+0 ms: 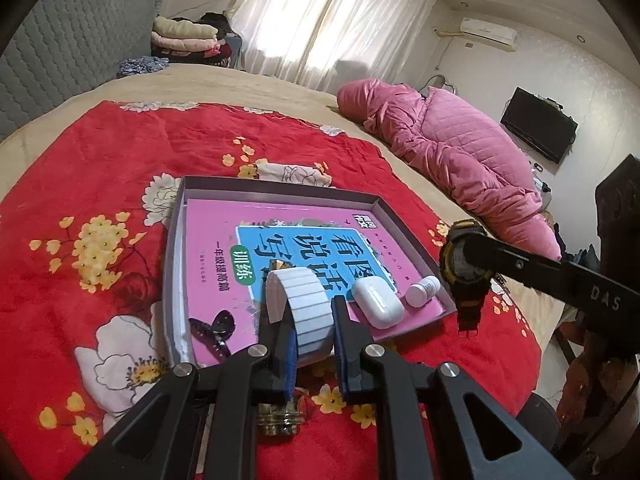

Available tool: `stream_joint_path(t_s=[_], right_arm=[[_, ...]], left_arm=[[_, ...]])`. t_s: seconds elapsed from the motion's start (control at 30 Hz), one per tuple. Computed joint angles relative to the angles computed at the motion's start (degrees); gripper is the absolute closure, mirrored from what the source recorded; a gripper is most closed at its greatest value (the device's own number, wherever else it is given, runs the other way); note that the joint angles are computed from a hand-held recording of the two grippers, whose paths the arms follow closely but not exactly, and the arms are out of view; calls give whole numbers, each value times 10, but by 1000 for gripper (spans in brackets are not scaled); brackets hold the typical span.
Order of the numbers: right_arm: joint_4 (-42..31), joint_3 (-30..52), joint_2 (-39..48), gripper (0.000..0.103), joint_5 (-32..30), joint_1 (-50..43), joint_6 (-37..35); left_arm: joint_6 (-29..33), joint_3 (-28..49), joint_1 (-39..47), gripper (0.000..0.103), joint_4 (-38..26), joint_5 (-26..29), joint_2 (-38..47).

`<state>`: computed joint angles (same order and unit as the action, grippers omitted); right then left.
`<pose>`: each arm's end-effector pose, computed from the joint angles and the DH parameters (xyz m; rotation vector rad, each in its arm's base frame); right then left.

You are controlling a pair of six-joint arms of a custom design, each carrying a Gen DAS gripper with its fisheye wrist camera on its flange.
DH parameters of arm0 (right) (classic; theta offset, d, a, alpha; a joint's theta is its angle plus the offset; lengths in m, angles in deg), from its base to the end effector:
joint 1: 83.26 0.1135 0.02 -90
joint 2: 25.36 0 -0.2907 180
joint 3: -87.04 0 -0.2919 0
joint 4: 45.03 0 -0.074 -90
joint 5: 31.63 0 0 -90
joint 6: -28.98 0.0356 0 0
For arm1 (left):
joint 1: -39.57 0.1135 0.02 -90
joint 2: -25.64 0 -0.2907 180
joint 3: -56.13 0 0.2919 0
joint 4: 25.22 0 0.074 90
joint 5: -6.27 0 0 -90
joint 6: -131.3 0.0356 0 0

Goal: Organize rigid objects
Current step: 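Carry the watch over the box with right gripper while left gripper brings the cylinder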

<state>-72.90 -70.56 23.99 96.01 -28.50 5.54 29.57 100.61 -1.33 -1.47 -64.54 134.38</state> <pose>0.1041 0.1097 0.1182 0.4781 2.2366 0.2487 0.2357 -0.2197 0.0559 0.7767 2.2506 -0.8447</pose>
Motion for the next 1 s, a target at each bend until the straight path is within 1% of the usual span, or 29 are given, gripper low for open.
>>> stream_joint_path(t_s=[0.13,0.37,0.6,0.8,1.0], right_arm=[[16,-7,-3,86,-14,-28,-21],[56,-13,25,86,-40,-69,-57],[95,-15,56,86,-58,-104,-90],[141,-7,110,86,-76,-126,-119],[206,1,181,86,-104,-150,-147]], left_arm=[[-2,10,-6,88,4,4,9],[-12,48,-20,88,7,6,45],[-14,81,-27,88,3,21,84],[0,103,-33,88,-18,40,106],[17,120,-36,88,-46,43,119]])
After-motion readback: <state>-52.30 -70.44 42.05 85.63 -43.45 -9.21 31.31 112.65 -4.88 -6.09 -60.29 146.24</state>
